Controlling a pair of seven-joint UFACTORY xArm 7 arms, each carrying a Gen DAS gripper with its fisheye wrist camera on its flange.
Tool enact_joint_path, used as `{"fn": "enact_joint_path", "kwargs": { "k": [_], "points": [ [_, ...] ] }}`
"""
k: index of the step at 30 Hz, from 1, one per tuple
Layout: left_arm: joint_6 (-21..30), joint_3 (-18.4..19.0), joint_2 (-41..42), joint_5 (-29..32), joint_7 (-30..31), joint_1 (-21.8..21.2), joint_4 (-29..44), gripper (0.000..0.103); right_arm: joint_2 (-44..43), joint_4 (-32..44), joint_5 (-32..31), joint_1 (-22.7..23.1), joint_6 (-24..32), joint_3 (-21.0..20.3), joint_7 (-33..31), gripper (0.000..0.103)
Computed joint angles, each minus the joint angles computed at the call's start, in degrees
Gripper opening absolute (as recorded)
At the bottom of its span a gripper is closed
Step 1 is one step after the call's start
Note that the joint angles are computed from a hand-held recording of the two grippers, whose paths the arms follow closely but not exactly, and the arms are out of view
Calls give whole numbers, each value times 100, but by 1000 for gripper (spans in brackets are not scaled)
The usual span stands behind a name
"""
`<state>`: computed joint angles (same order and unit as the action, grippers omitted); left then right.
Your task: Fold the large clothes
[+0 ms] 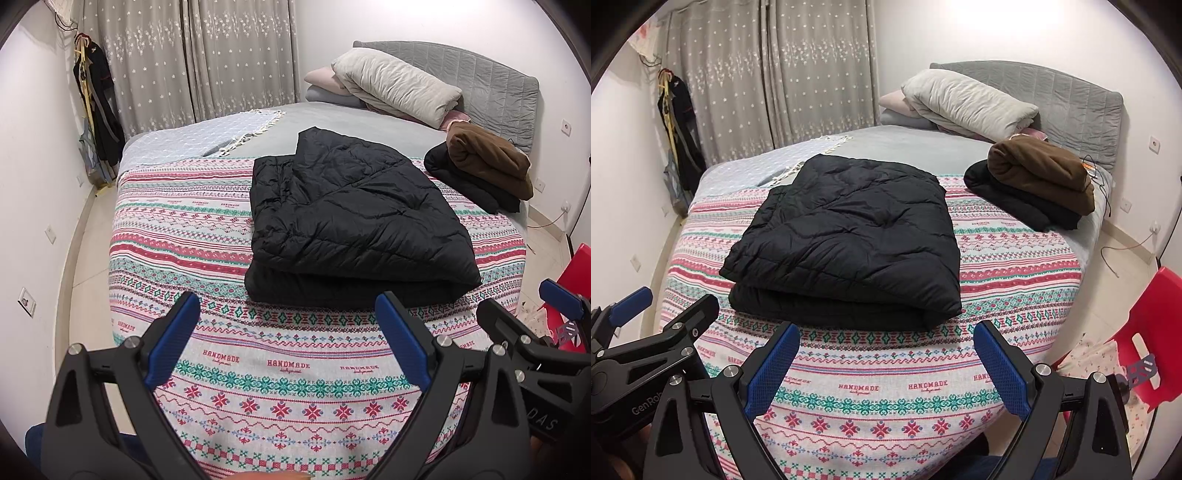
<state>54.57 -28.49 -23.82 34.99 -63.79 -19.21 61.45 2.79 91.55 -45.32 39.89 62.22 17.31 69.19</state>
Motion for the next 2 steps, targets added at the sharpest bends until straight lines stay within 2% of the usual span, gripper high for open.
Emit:
{"fn": "enact_joint_path", "kwargs": {
  "k": [2],
  "points": [
    [-3,14,2,-19,10,-11,-1,96,3,5,2,1,7,0,-6,96]
  ]
}}
